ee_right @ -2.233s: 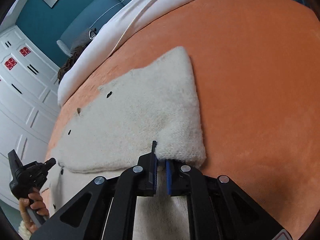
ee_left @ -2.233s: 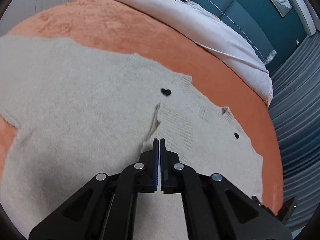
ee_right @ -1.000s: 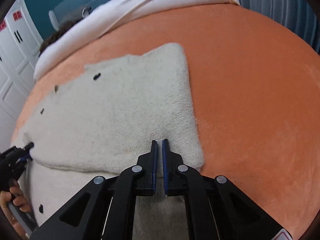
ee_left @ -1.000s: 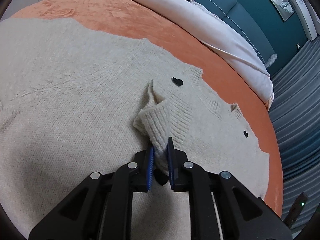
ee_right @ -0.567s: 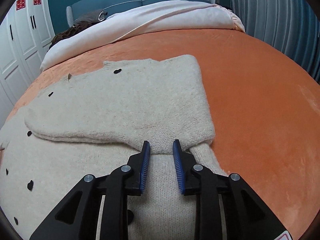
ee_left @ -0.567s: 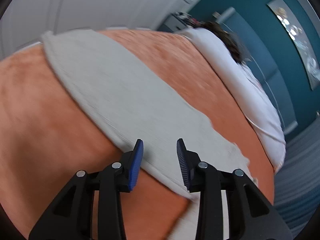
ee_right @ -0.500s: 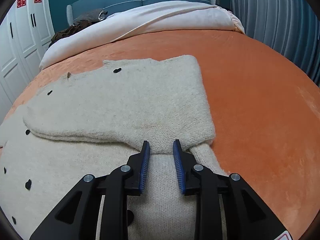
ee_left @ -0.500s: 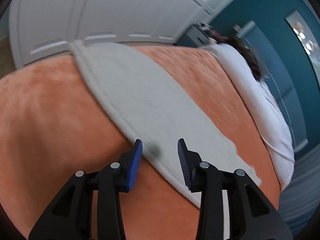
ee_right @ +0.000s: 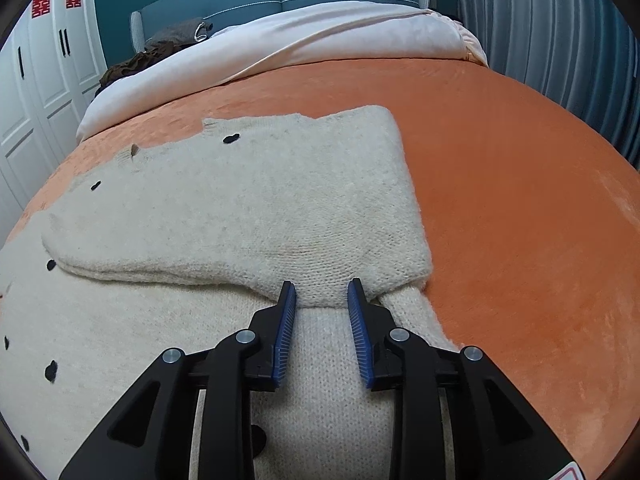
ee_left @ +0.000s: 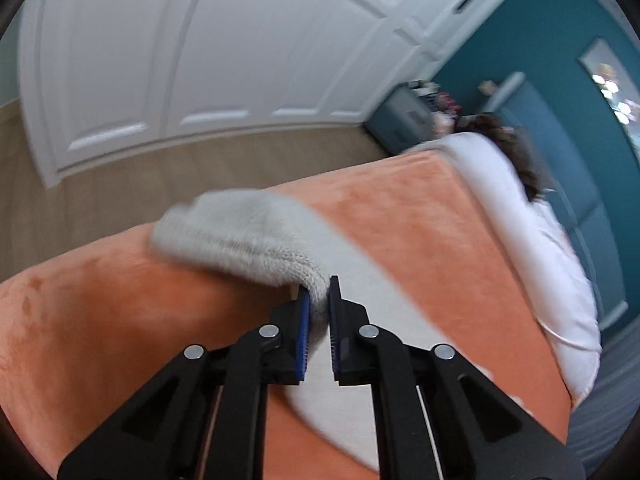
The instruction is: Fold small clothes
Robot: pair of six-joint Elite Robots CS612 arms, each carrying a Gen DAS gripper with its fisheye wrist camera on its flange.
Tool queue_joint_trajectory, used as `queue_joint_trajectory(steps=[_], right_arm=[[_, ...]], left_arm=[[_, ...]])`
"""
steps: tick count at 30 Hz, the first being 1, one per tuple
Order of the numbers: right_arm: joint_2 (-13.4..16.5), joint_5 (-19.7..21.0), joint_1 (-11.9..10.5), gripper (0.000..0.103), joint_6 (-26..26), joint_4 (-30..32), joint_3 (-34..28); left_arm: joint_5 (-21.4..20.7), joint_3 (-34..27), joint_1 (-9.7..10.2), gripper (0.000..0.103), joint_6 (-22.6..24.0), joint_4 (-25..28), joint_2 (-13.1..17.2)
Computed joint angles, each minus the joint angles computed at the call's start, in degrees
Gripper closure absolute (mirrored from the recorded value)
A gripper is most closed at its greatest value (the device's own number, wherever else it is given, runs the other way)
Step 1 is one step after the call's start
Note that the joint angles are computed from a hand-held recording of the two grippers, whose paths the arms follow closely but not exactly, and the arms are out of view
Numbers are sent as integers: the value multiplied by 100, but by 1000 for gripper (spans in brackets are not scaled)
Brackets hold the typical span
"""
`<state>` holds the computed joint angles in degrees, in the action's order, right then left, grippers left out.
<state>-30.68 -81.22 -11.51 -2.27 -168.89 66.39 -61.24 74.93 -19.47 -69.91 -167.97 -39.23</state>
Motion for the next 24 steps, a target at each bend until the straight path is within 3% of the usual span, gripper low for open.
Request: queue_joint_trajectory(steps=[4, 6, 8, 11, 13, 14, 15, 18, 19, 20, 22, 24], right_arm=[[-2, 134, -32, 76, 79, -26, 20], [-2, 216, -49, 76, 133, -35, 28], [1, 279, -66, 76, 158, -41, 28], [4, 428, -105, 76, 220, -44, 30], [10, 573, -142, 76, 286, -50, 31], [12, 643, -158, 76, 316, -50, 29], [17, 740, -179, 75, 357, -56, 28], [34, 1082, -245, 69, 461, -35, 7], [33, 1208, -262, 59, 456, -29, 5], [25, 1341, -273, 54, 413, -23, 10], [-55, 1142, -215, 49, 290, -40, 54], [-80, 1441, -202, 44, 333, 30, -32]], left_arm=[[-95, -950, -386, 96, 1896, -433, 260], [-448, -1630, -639, 96, 2883, -601, 532], [-1007, -2389, -863, 95, 3416, -426, 897], [-1967, -3551, -1100, 90, 3498, 593, 1547], [-2325, -4122, -1245, 77, 3491, 1278, 1943], [-2464, -4220, -1296, 67, 3413, 1504, 2049], [-2594, -4213, -1327, 63, 3292, 1611, 2100], [-2773, -3648, -1329, 58, 2748, 1323, 1967], [-2740, -3427, -1306, 57, 2535, 1191, 1891], [-2626, -3198, -1283, 55, 2276, 1028, 1807], [-2401, -2675, -1194, 51, 1898, 687, 1566], [-2150, -2337, -1069, 47, 1521, 491, 1398]])
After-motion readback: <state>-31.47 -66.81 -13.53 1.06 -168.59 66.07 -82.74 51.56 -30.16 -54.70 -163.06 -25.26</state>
